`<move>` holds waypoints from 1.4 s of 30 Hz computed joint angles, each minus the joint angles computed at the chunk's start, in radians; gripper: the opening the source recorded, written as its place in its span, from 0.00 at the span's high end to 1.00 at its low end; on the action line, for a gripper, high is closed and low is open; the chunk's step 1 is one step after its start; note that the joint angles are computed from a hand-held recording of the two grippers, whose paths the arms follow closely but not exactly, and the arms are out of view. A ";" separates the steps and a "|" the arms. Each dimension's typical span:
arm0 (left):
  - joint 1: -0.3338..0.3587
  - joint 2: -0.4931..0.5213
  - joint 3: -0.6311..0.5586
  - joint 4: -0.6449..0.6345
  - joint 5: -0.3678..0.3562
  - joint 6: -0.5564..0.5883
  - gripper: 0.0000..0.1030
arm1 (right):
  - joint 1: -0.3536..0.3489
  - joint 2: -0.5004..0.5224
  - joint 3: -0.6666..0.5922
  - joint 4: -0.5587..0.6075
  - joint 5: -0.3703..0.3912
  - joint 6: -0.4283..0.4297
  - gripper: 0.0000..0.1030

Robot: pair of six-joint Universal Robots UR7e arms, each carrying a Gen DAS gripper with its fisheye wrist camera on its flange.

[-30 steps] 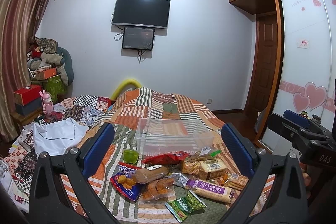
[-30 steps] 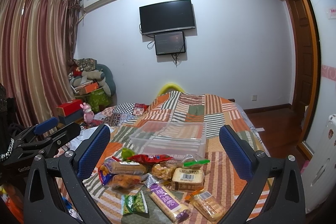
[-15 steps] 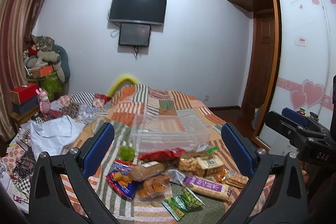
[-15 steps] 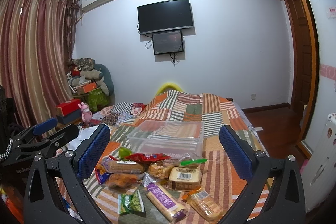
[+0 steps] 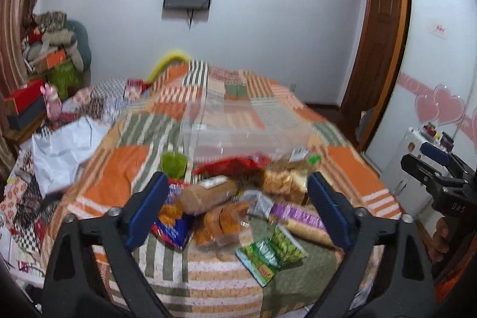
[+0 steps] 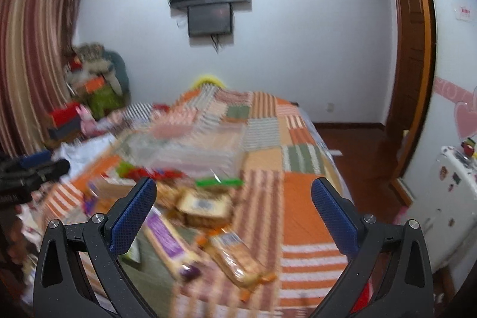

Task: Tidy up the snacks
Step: 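Grasp the green pea bag with the left tool while the right tool grasps the wrapped cake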

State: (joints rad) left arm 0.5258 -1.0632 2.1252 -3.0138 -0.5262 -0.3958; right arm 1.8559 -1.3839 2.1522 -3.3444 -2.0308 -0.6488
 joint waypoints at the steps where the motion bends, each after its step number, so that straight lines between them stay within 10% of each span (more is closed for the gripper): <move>1: 0.010 0.001 -0.005 0.038 -0.013 -0.029 0.15 | -0.008 0.000 0.003 0.010 -0.012 -0.008 0.00; 19: 0.065 0.090 -0.073 0.328 -0.170 -0.216 0.16 | -0.140 -0.075 0.013 0.316 0.058 0.081 0.19; 34: 0.111 0.103 -0.071 0.333 -0.311 -0.258 0.16 | -0.162 -0.055 -0.001 0.432 0.090 0.113 0.37; 42: 0.117 0.148 -0.078 0.264 -0.267 -0.214 0.18 | -0.172 -0.049 -0.014 0.468 0.106 0.138 0.40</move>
